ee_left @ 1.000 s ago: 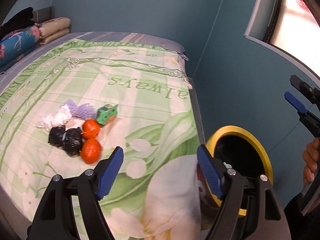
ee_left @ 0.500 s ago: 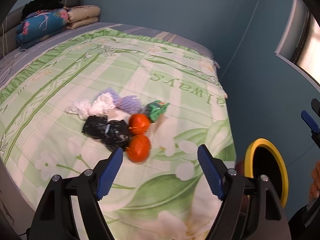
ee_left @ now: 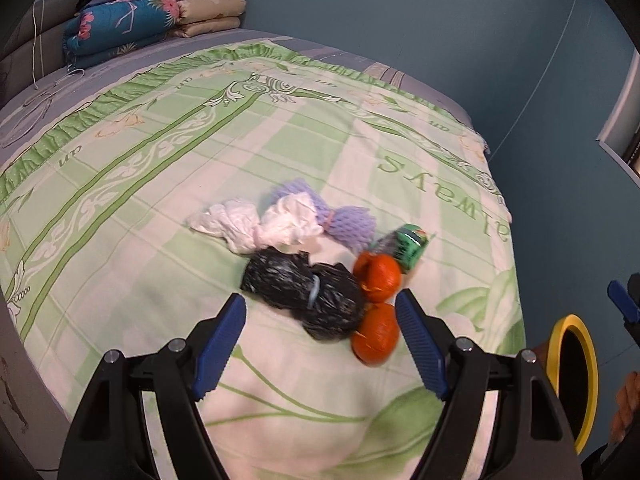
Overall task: Collect trash
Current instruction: 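Move both tools back over the trash pile on the bed, then grasp the white tissues with the left tool while the right tool grasps an orange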
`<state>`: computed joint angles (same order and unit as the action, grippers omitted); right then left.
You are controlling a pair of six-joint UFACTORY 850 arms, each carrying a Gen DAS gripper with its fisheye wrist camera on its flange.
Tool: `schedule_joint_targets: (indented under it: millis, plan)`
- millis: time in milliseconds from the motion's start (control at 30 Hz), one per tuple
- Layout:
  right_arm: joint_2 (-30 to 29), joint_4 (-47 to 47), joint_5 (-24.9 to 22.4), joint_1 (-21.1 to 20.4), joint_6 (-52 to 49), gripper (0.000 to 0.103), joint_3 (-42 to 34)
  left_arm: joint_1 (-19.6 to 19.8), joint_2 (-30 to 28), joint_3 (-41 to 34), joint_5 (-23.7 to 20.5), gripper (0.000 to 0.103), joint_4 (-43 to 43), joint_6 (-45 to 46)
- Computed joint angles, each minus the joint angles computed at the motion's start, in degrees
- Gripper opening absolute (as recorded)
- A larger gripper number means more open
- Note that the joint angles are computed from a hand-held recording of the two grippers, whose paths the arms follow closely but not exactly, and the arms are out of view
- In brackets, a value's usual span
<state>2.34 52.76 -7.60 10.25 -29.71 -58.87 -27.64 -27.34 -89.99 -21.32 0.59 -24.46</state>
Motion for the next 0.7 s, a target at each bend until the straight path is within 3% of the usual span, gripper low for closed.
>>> schedule_joint_targets:
  millis: [367,700]
  plan:
    - [-11.71,-13.17,-4.3,3.98,13.36,0.062,-7.7,4.08,-9.78,-11.26,-5.25,0.074,-3.65,6.41]
    - [-20.54,-16.21,-9.19,6.31,15.65,0.062,-14.3,5.44,-18.43,-21.92,-10.98,0.074,-8.45,12.33]
